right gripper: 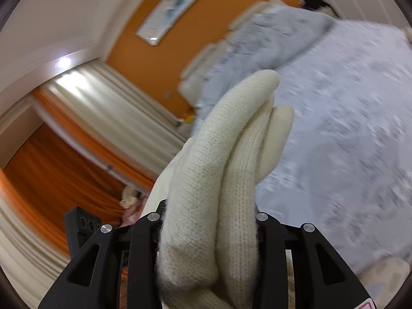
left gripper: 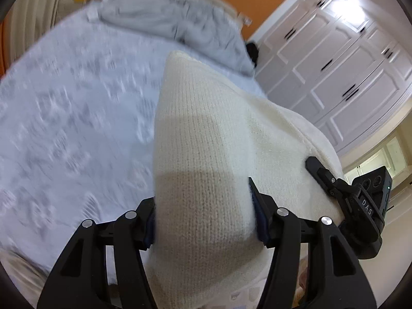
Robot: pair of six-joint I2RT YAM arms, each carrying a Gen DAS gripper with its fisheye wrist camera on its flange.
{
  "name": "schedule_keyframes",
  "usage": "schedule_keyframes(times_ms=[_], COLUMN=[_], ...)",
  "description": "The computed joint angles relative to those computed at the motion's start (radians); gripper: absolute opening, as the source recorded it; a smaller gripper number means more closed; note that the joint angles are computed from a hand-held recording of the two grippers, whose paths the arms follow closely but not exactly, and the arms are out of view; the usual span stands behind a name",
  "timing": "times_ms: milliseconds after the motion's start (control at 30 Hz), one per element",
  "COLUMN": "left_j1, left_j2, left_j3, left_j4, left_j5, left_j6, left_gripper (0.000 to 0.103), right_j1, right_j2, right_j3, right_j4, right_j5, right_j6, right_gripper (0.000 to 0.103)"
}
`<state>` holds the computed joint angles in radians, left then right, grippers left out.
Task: Fold small clothes
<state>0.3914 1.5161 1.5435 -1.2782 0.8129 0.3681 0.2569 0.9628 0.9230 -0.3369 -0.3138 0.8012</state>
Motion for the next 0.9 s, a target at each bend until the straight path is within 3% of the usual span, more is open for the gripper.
schedule_keyframes(times_ms=[133,233,267,300,333,367,400,433,467,533,600,633,700,767,900], left_j1=[0.150,0.210,0.214,0.216,0.215,0.216,0.215,0.205,0.205,0.244,0.282,0.292,0.283,0.260,0.178], left_j2=[0.087,0.169,0.194,0.215,0.239,0.264,0.289,0.312,0.341,0.378,0.347,0.319,0.277,0.236,0.270], left_j3=[0.218,0.346,0.352,0.332,0.270,0.215,0.145,0.043,-0.010,-0.072,-0.160,-0.212,-0.269,-0.312,-0.317], left_j4=[-0.130,-0.150,-0.125,-0.083,0.006,0.074,0.160,0.292,0.345,0.369,0.433,0.470,0.519,0.560,0.625], left_j5=[0.055,0.046,0.031,0.017,-0.009,-0.034,-0.073,-0.179,-0.264,-0.299,-0.298,-0.298,-0.318,-0.330,-0.415], left_j6=[0.129,0.171,0.173,0.172,0.162,0.163,0.153,0.116,0.108,0.122,0.132,0.143,0.136,0.128,0.084], left_gripper=[0.057,0.057,0.059,0.062,0.066,0.072,0.072,0.070,0.068,0.064,0.064,0.064,0.064,0.064,0.064], right_j1=[0.133,0.177,0.179,0.182,0.178,0.187,0.198,0.204,0.202,0.210,0.246,0.267,0.292,0.315,0.325], right_j2=[0.133,0.290,0.330,0.408,0.498,0.594,0.676,0.721,0.743,0.667,0.613,0.595,0.600,0.636,0.856], right_j3=[0.091,0.083,0.076,0.071,0.067,0.078,0.098,0.103,0.065,-0.097,-0.124,-0.115,-0.068,0.000,0.178], right_j4=[0.128,0.300,0.328,0.370,0.400,0.362,0.280,0.227,0.222,0.338,0.313,0.289,0.254,0.221,0.117], right_j5=[0.056,0.042,0.038,0.023,0.014,0.063,0.120,0.143,0.146,0.145,0.194,0.214,0.229,0.232,0.214], right_j6=[0.015,0.055,0.052,0.046,0.031,0.012,0.014,0.029,0.065,0.116,0.078,0.048,0.006,-0.042,-0.129], right_gripper=[0.033,0.039,0.047,0.064,0.068,0.069,0.069,0.066,0.058,0.051,0.043,0.041,0.020,0.007,0.004])
